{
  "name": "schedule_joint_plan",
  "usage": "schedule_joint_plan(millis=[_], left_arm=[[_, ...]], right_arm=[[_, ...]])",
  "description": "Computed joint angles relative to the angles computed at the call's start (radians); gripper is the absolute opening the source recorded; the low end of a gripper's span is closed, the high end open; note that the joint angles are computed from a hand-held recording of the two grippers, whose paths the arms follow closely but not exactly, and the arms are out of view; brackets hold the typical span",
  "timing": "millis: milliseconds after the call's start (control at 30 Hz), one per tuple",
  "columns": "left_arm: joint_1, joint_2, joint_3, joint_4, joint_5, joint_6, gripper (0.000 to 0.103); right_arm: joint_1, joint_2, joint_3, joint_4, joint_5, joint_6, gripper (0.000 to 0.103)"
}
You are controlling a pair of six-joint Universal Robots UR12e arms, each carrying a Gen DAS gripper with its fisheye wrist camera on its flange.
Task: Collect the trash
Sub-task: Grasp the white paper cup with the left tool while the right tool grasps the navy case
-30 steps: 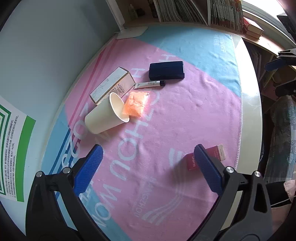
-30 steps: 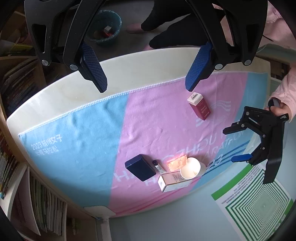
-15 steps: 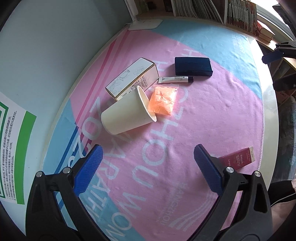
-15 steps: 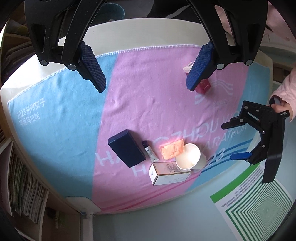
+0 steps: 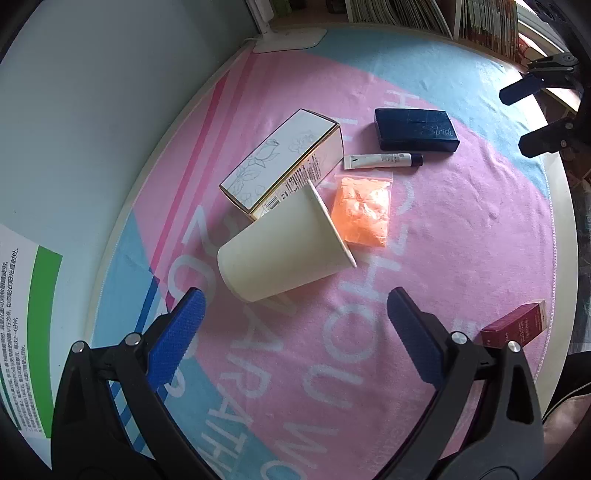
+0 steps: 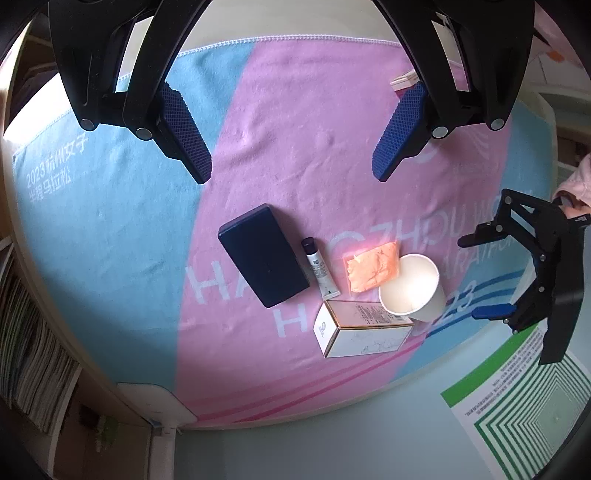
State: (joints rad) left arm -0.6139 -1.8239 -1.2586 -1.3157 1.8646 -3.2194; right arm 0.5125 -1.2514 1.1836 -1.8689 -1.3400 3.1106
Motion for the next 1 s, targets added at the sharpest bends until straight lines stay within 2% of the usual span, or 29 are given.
schedule_joint_plan(millis=[167, 400, 600, 833, 1000], left_arm=[[0.014, -0.009, -0.003, 0.005, -0.014, 0.045, 0.096], [0.02, -0.028, 0.011, 0.011, -0.02, 0.146, 0.096], [0.018, -0.043, 0.021, 0.026, -0.028, 0.257, 0.096], [0.014, -0.054, 0.019, 0.034, -0.031, 0.422, 0.096], [0.018, -0.058, 0.015, 0.038, -0.065, 0.494, 0.095]], right_arm=[[0.004, 0.037, -0.038, 0.023, -0.035, -0.031, 0.088], [0.009, 0.08, -0.078, 0.056, -0.073, -0.066, 0.088], [0.018, 0.109, -0.104, 0.085, -0.111, -0.116, 0.088], [0.021, 0.13, -0.113, 0.089, -0.132, -0.156, 0.088], [0.024, 0.139, -0.118, 0.083, -0.145, -0.182, 0.088]])
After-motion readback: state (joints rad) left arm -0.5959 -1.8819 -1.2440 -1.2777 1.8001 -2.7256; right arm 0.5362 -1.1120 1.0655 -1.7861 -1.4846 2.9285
